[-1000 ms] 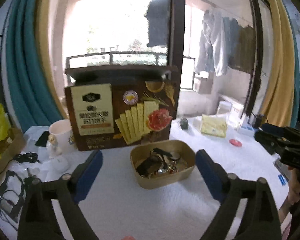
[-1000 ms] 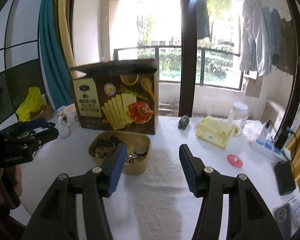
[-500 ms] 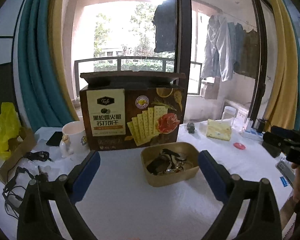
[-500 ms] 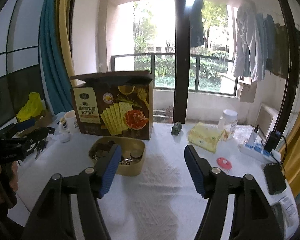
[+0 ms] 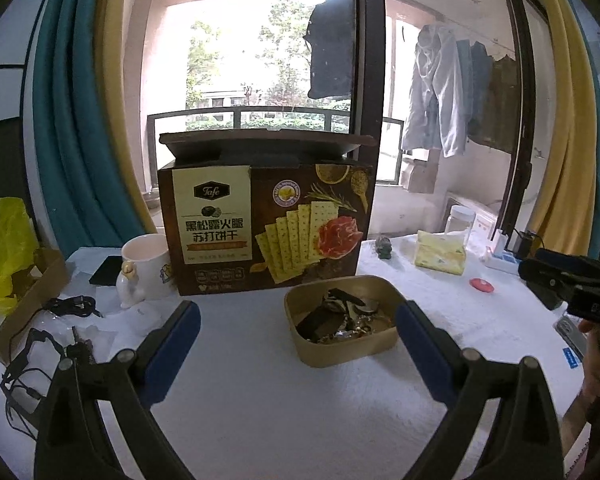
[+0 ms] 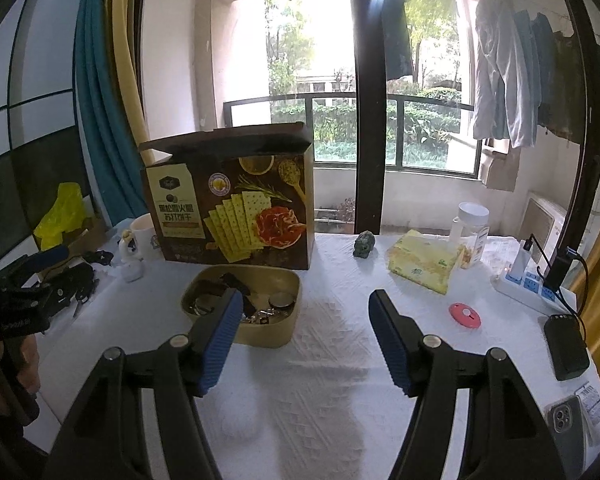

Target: Organize jewelry

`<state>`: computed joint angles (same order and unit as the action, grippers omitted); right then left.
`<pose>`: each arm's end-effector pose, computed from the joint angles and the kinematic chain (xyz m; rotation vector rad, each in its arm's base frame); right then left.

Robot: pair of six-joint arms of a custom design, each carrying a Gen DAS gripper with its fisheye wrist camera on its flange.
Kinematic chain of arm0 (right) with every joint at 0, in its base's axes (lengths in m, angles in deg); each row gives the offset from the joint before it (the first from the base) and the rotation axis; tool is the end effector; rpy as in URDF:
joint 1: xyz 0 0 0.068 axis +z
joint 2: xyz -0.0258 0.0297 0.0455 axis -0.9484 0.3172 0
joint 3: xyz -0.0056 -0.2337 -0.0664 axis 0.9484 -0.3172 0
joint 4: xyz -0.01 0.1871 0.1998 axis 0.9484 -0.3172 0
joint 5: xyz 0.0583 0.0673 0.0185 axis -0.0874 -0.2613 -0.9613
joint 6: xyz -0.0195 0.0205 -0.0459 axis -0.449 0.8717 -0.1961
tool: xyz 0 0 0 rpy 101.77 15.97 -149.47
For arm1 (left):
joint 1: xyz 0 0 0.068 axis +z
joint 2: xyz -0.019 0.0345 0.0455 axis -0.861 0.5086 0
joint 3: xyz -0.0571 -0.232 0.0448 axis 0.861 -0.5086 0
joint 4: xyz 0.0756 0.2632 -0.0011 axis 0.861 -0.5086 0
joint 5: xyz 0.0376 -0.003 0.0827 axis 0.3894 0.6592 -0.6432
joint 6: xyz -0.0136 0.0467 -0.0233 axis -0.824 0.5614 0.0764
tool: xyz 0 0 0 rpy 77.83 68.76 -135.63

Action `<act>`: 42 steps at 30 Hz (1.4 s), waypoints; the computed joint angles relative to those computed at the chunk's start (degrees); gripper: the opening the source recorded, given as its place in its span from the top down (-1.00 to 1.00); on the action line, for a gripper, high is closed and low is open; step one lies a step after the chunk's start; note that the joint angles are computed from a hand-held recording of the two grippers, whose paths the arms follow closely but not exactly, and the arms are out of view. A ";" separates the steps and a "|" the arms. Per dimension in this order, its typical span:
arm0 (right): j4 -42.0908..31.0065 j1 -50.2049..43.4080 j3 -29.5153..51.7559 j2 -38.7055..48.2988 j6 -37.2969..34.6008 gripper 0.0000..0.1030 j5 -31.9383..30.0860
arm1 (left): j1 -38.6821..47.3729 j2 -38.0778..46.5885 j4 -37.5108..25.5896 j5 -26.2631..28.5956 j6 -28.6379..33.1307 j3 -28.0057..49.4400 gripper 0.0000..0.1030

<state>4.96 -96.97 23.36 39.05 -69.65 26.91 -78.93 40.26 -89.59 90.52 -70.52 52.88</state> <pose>0.1156 -0.0431 0.2993 0.1260 2.0098 -0.0491 0.2162 -0.0808 0.3028 0.4173 2.0117 -0.3224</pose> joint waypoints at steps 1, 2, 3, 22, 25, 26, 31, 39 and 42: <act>-0.06 -0.09 0.03 0.03 -0.08 -0.24 -0.06 | -0.04 0.16 0.06 -0.01 -0.02 0.03 -0.91; 0.05 0.12 -0.02 0.17 -0.08 -0.24 0.17 | 0.08 0.43 0.16 0.19 -0.02 0.12 -0.91; 0.29 0.29 -0.13 0.37 -0.13 -0.24 0.34 | 0.19 0.62 0.24 0.43 -0.04 0.17 -0.91; 1.49 1.76 -0.55 1.28 -0.02 -0.24 2.26 | 0.60 0.71 1.57 2.00 0.96 -0.24 -0.91; 2.09 2.65 -0.56 2.02 0.15 -0.24 3.02 | 0.70 0.61 1.64 2.27 0.91 -0.35 -0.91; 2.25 2.85 -0.56 2.21 0.19 -0.24 3.23 | 0.75 0.57 1.65 2.41 0.90 -0.38 -0.91; 2.94 3.33 -0.86 2.37 0.38 -0.24 3.65 | 1.07 0.50 1.54 2.98 0.98 -0.37 -0.91; 3.21 3.33 -0.96 2.57 0.34 -0.24 3.63 | 1.70 0.33 1.60 4.10 1.26 -0.49 -0.91; 3.15 3.48 -0.97 2.53 0.36 -0.24 3.80 | 2.19 -0.40 1.73 4.93 1.15 -0.94 -0.91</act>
<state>8.11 -93.48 22.39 41.58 -69.29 30.71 -76.74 39.86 -87.86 95.45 -69.37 51.95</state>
